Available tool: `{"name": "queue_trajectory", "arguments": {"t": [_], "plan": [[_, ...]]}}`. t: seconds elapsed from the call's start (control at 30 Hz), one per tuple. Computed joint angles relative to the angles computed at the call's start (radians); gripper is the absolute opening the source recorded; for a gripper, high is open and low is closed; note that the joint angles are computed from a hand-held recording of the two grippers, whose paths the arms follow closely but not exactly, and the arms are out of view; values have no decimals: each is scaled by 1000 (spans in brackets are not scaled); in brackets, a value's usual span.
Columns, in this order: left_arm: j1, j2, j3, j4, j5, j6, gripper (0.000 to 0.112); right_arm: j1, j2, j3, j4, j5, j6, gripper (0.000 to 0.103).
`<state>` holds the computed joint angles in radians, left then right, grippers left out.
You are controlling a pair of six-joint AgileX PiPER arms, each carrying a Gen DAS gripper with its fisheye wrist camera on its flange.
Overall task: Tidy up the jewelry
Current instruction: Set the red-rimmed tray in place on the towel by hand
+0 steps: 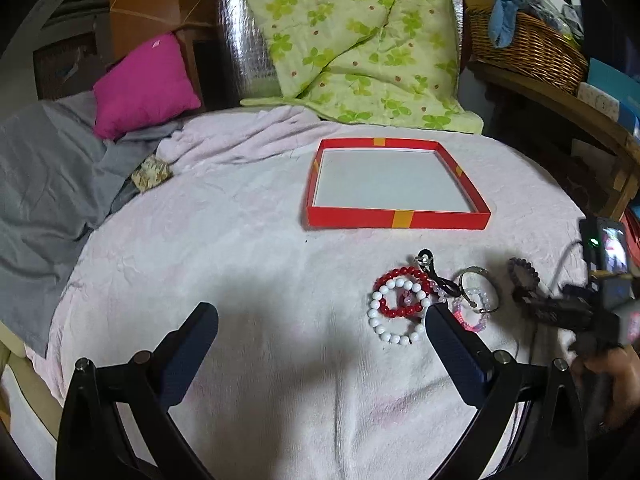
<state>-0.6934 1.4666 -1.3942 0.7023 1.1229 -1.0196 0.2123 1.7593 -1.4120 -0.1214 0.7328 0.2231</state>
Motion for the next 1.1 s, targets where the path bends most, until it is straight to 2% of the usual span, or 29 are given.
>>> {"name": "queue_trajectory", "arguments": {"t": [0.03, 0.07, 0.2, 0.27, 0.33, 0.4, 0.6, 0.77, 1.1], "plan": [[0, -8, 1, 5, 1, -8, 103, 11, -25, -2, -18, 51, 23, 102], [-1, -15, 4, 12, 3, -12, 103, 29, -70, 25, -67, 61, 67, 102], [-2, -52, 18, 22, 13, -25, 103, 133, -363, 286, -372, -107, 370, 103], [0, -63, 25, 20, 15, -25, 103, 171, -461, 341, -394, -140, 419, 103], [-12, -72, 35, 35, 23, -31, 103, 234, -542, 379, -448, -137, 487, 103], [-21, -74, 42, 54, 29, -30, 103, 281, -562, 401, -492, -146, 539, 103], [-7, -69, 83, 81, 10, -8, 103, 380, -496, 378, -589, -156, 678, 103], [28, -45, 115, 68, -37, 12, 103, 362, -431, 323, -417, -153, 538, 103], [60, -24, 126, 38, -95, 33, 103, 359, -417, 326, -445, -157, 567, 103]]}}
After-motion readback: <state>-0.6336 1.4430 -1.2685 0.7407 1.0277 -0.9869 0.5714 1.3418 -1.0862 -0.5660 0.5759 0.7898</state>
